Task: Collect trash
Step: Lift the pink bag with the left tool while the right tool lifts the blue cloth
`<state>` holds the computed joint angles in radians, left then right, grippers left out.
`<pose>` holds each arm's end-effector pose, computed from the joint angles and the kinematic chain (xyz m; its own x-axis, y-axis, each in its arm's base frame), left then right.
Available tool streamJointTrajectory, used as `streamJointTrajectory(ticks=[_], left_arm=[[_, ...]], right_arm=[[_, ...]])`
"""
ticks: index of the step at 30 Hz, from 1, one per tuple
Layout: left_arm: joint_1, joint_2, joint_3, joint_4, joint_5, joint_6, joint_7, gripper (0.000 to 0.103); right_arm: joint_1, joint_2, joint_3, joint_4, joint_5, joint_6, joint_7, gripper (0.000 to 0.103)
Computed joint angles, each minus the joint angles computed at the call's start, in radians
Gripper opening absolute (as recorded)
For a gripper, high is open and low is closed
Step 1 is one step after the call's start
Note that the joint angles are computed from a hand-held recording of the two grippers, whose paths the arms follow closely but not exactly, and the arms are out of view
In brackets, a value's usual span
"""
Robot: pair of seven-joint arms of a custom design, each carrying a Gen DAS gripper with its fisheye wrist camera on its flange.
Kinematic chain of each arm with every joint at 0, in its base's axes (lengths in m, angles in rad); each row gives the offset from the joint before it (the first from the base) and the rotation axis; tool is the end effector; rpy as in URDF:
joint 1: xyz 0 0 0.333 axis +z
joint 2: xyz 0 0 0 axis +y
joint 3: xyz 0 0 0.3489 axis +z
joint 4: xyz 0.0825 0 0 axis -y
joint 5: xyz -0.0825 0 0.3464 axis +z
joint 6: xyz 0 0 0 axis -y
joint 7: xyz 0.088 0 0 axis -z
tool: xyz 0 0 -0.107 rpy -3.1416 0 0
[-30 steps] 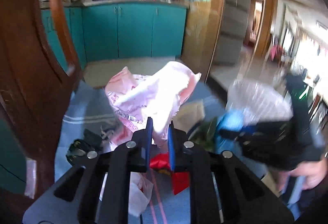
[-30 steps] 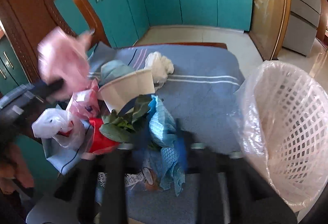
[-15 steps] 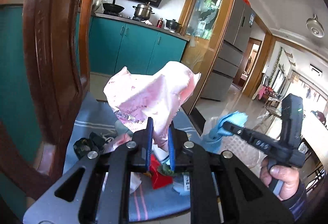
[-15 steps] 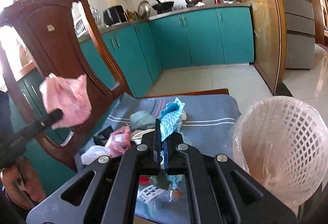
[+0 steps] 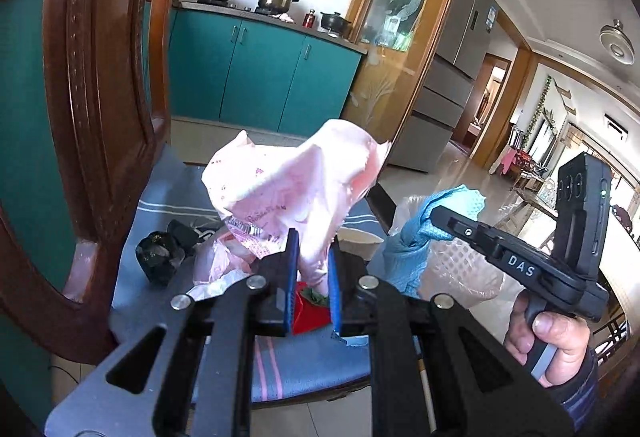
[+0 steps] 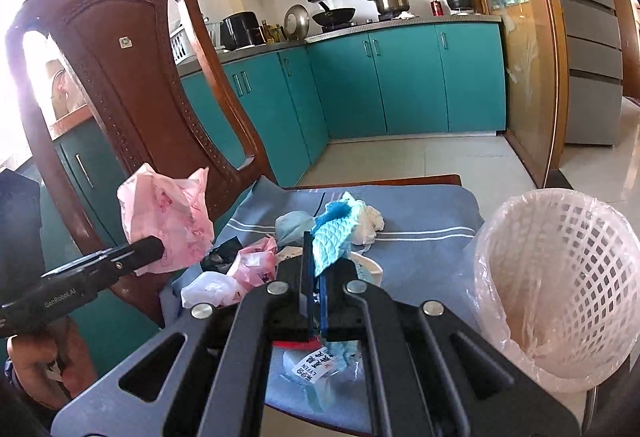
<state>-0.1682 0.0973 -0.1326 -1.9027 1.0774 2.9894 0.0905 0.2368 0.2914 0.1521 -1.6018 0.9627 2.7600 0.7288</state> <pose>0.5436 -0.2301 0.5853 0.0167 -0.9536 0.3006 -0.4961 -0.2690 -0.8256 0.6349 0.2062 0.5932 0.5508 -0.7892 -0.2717 -0.5434 -0.0920 -0.8344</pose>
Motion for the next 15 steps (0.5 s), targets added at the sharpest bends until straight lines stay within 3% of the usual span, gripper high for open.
streamJointTrajectory(ticks=[9,15], left_arm=[[-0.009,0.016,-0.013,0.010,-0.072,-0.069,0.079,0.014],[-0.014,0.026,-0.010,0.014,-0.099,-0.074,0.113,0.014]], right_arm=[[-0.001,-0.006,0.005,-0.007,0.023,-0.006,-0.028,0.003],[0.001,-0.003,0.000,-0.001,0.016,-0.018,-0.018,0.003]])
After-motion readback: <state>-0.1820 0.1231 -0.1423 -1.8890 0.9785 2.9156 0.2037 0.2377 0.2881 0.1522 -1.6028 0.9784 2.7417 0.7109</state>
